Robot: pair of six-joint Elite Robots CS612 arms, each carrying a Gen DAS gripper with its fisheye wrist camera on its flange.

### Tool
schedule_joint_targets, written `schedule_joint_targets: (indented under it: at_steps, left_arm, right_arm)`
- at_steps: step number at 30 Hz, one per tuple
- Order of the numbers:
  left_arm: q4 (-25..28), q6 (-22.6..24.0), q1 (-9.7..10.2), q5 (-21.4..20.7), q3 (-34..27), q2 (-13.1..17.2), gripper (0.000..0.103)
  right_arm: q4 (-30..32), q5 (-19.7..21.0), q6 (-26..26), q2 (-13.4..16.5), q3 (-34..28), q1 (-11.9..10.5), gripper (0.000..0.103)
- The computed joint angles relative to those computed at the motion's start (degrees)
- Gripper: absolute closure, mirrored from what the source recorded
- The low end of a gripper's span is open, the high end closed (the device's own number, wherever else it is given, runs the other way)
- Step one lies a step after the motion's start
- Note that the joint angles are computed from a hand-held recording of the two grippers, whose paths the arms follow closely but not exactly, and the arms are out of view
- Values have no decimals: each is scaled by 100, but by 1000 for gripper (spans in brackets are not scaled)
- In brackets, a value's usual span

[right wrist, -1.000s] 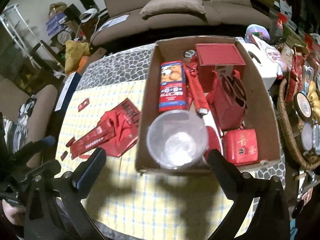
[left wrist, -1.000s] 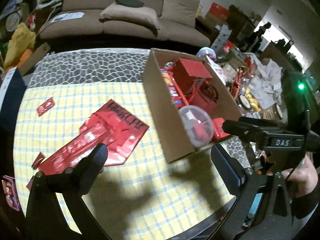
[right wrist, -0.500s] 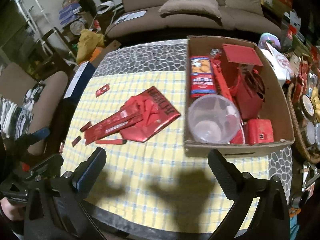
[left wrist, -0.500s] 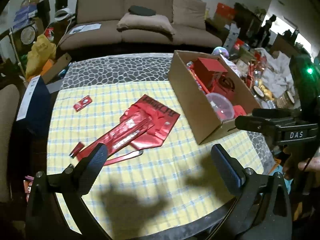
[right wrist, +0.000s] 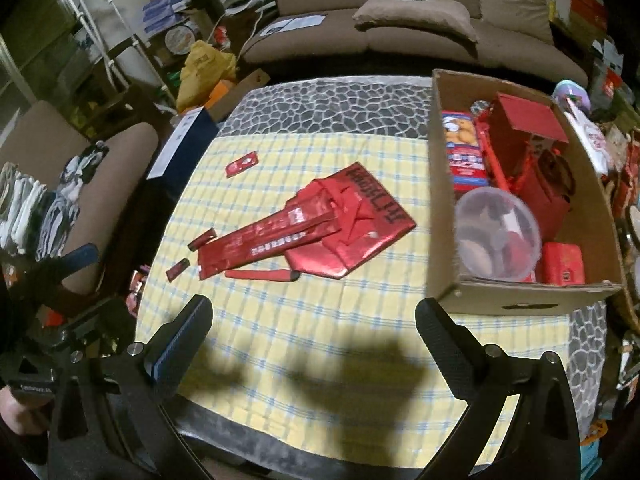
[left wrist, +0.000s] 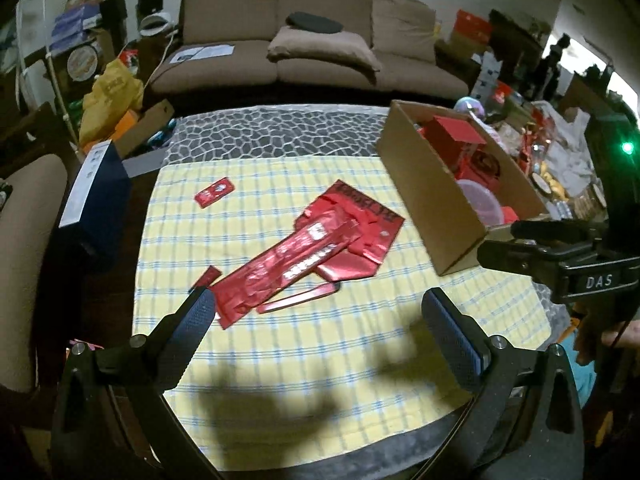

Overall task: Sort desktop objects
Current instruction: 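Move the right gripper to the red printed paper packet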

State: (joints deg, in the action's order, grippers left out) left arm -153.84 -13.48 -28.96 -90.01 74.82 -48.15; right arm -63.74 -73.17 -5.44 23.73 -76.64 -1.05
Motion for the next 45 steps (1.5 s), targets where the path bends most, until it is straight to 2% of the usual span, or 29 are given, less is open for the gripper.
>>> schedule_joint_targets:
  at_steps: [8, 15, 18, 21, 23, 28, 32, 40, 45]
  left_arm:
    - [148, 47, 204, 125, -87, 284, 0]
    - [206, 21, 341, -3, -177, 598, 0]
    - [185, -169, 409, -173, -246, 742, 0]
    - [54, -445, 492, -419, -319, 894, 0]
    - [15, -517, 517, -529, -395, 995, 0]
    - [224, -132, 483, -443, -673, 1220, 0]
    - [267, 204, 433, -357, -920, 1384, 0]
    - [338, 868, 377, -275, -1486, 1732, 0]
    - [540, 1294, 378, -597, -1760, 1902, 0]
  right_arm:
    - [-362, 55, -48, 135, 234, 175, 0]
    - [-617, 265, 268, 203, 658, 242, 0]
    - [-799, 386, 459, 223, 839, 234, 0]
    - [-1008, 674, 724, 281, 944, 181, 1]
    - [-1145, 850, 863, 317, 1017, 147, 4]
    - [-1259, 1299, 1009, 316, 1303, 89, 25]
    - [-1342, 1808, 1220, 300, 1548, 30, 42]
    - [-1526, 2106, 1424, 250, 1823, -14, 42]
    - [-1502, 2151, 1413, 248, 1857, -23, 43]
